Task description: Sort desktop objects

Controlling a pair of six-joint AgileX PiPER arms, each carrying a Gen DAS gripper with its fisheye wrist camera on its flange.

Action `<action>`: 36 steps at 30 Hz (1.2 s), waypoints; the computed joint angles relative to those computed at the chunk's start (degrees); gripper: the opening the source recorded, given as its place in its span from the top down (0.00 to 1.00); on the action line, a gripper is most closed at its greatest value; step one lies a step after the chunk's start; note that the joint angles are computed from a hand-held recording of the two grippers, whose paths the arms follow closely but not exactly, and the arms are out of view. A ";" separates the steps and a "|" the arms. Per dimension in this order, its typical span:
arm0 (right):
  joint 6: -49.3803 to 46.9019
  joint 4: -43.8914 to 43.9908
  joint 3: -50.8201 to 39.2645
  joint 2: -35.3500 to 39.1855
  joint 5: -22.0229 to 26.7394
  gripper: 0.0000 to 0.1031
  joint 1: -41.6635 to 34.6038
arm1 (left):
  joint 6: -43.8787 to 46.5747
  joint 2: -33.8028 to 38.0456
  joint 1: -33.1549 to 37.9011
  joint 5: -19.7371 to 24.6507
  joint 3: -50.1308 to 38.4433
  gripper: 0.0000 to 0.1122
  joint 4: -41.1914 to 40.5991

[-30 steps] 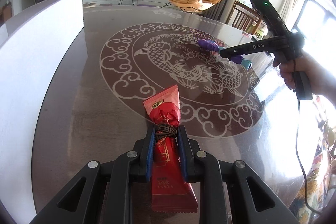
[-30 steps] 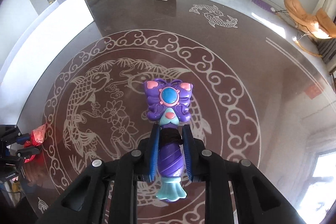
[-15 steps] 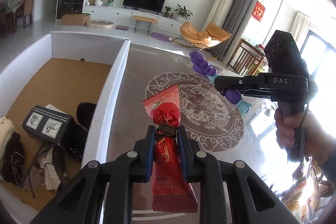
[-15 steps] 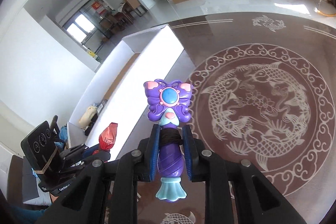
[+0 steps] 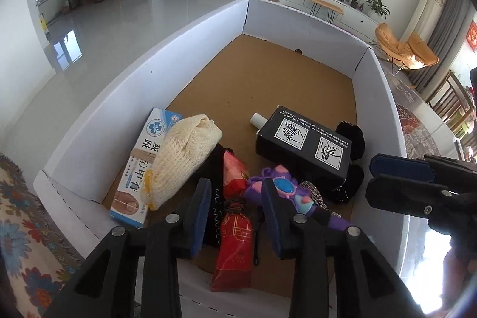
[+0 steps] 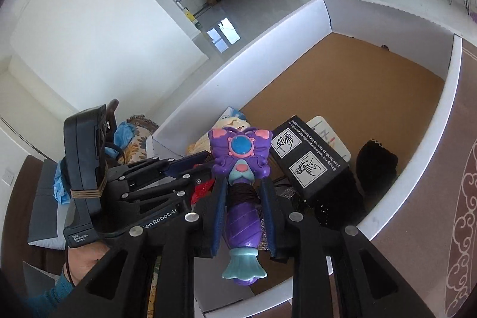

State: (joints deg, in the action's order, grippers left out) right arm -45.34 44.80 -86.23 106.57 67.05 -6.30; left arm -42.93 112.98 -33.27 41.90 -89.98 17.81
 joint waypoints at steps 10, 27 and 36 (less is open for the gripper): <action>4.66 -13.51 4.57 -11.60 -14.25 0.04 -0.92 | -28.34 -2.97 -9.82 6.92 2.47 0.15 29.06; 7.65 -21.60 5.19 -13.37 -16.65 0.01 0.89 | -44.53 -8.61 -17.33 20.13 5.05 0.10 36.92; 7.07 -22.69 7.72 -15.27 -19.18 0.01 3.23 | -39.79 -8.38 -18.04 23.02 3.06 0.10 34.44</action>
